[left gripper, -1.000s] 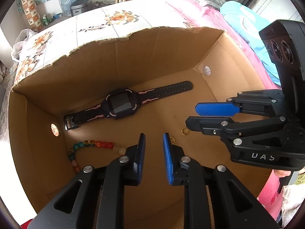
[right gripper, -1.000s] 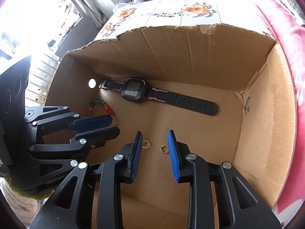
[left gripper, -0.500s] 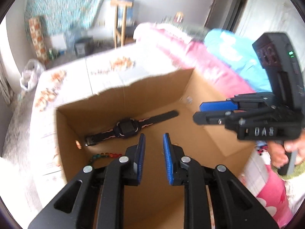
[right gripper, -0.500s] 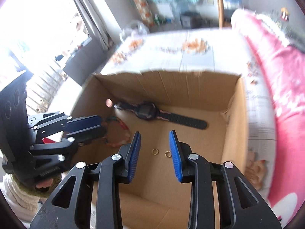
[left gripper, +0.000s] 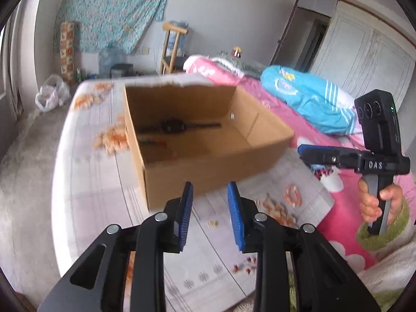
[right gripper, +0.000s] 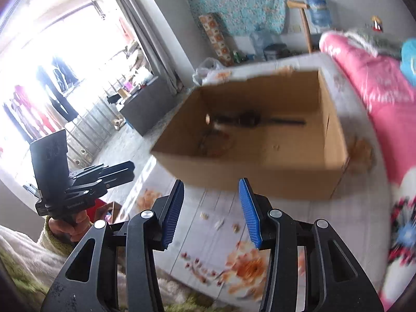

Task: Organize jewelry
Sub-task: 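Withdraw the right tool from the box toward the gold spring charm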

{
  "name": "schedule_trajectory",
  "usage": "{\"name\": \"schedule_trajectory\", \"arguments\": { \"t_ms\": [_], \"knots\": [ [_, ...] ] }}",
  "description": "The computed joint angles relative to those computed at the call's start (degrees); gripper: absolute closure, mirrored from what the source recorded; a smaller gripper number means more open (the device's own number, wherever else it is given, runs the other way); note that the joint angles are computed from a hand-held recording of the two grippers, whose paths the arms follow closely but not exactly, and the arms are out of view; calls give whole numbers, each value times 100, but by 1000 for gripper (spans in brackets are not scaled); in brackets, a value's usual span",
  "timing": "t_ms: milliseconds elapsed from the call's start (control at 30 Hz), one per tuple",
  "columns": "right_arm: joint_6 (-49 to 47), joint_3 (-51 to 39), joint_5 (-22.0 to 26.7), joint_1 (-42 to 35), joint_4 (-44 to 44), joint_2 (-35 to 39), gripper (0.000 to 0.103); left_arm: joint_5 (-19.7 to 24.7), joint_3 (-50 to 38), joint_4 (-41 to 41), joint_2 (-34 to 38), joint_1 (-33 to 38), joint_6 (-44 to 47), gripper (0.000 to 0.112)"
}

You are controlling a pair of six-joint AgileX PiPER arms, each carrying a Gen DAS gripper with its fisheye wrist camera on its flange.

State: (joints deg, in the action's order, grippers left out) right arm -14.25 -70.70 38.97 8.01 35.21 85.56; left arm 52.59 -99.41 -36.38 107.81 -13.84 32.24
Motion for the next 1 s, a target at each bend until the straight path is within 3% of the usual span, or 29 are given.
{"name": "schedule_trajectory", "arguments": {
  "t_ms": [133,267,367,567,800,1000],
  "knots": [
    [1121,603,-626,663,-924,212,66,-619,689,602,54,-423,-418,86],
    [1756,744,-910,971,-1403,440,69,-1285,908,1348,266,-889,-722,86],
    [1682,729,-1045,1028,-1191,518,69,-1300,751,1579,522,-1075,-745,86],
    [2198,689,-1278,1254,-1671,558,69,-1206,270,1961,1017,-1280,-942,86],
    [1949,790,-1479,1150,-1370,672,69,-1272,171,2564,1106,-1440,-1284,86],
    [1549,1169,-1582,1033,-997,372,69,-1337,168,2634,1127,-1516,-1255,96]
  ]
}}
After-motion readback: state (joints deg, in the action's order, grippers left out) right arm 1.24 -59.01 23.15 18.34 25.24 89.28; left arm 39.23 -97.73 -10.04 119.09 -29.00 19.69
